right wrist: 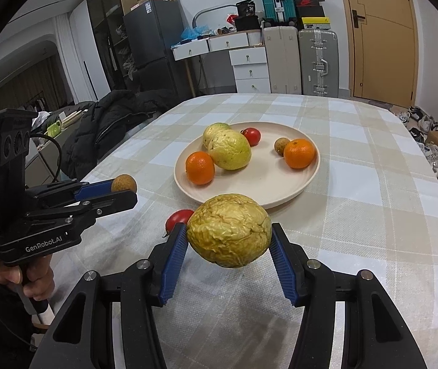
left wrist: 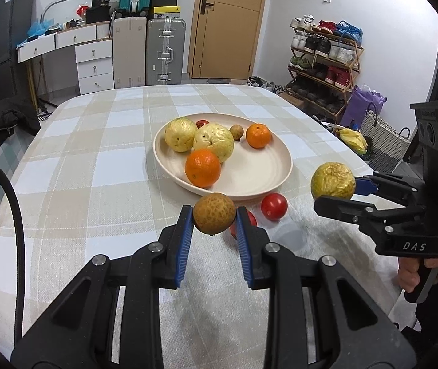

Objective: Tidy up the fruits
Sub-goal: 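Lift and carry the bumpy fruit and brown fruit over the plate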

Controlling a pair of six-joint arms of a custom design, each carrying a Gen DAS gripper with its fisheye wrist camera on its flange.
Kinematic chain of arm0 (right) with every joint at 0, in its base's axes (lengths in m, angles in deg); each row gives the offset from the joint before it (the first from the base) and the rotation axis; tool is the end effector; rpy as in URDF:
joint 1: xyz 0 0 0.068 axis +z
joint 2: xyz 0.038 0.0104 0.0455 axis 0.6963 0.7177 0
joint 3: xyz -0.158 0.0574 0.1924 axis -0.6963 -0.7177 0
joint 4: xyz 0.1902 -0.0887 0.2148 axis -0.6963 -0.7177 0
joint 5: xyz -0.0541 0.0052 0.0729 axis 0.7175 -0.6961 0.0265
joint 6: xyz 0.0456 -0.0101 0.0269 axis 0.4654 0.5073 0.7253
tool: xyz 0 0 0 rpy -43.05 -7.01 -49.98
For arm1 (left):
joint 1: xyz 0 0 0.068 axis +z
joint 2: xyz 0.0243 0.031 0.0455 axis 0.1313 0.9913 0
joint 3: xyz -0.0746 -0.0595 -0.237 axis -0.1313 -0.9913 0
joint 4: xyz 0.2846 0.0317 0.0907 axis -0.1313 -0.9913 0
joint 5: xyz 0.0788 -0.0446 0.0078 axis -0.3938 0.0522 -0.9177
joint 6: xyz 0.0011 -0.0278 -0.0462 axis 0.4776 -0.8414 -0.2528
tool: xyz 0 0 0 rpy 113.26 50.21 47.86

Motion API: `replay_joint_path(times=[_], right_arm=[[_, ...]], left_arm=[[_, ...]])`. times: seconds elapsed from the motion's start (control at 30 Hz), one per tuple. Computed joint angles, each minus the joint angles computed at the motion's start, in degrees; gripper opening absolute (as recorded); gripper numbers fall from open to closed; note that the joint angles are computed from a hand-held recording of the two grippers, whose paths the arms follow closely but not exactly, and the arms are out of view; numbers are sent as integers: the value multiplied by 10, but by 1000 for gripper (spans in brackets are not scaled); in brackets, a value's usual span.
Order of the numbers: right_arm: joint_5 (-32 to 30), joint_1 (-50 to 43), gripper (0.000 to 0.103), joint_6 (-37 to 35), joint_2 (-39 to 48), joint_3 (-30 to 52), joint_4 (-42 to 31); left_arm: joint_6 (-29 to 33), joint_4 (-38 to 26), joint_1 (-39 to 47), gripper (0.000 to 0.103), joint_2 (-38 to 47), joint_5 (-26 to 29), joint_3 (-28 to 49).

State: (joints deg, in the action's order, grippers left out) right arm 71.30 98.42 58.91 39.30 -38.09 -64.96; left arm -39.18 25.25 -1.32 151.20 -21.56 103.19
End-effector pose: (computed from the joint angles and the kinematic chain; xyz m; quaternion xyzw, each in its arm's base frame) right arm 0.2136 0.2686 0.1312 0.0535 0.9165 0.1209 0.3775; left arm 0.2839 -0.0616 0.1313 0.2897 0.8554 -0.2064 0.3765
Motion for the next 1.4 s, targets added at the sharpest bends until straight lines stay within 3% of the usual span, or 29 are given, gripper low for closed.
replay_joint_path(times=[0.87, 1.4], right_arm=[[-10, -66, 55, -39, -45, -23, 20], [-49, -111, 55, -75, -8, -1, 40]], left_arm=[[-55, 59, -88, 25, 66, -74, 73], [-57, 80, -120, 25, 153, -117, 131]])
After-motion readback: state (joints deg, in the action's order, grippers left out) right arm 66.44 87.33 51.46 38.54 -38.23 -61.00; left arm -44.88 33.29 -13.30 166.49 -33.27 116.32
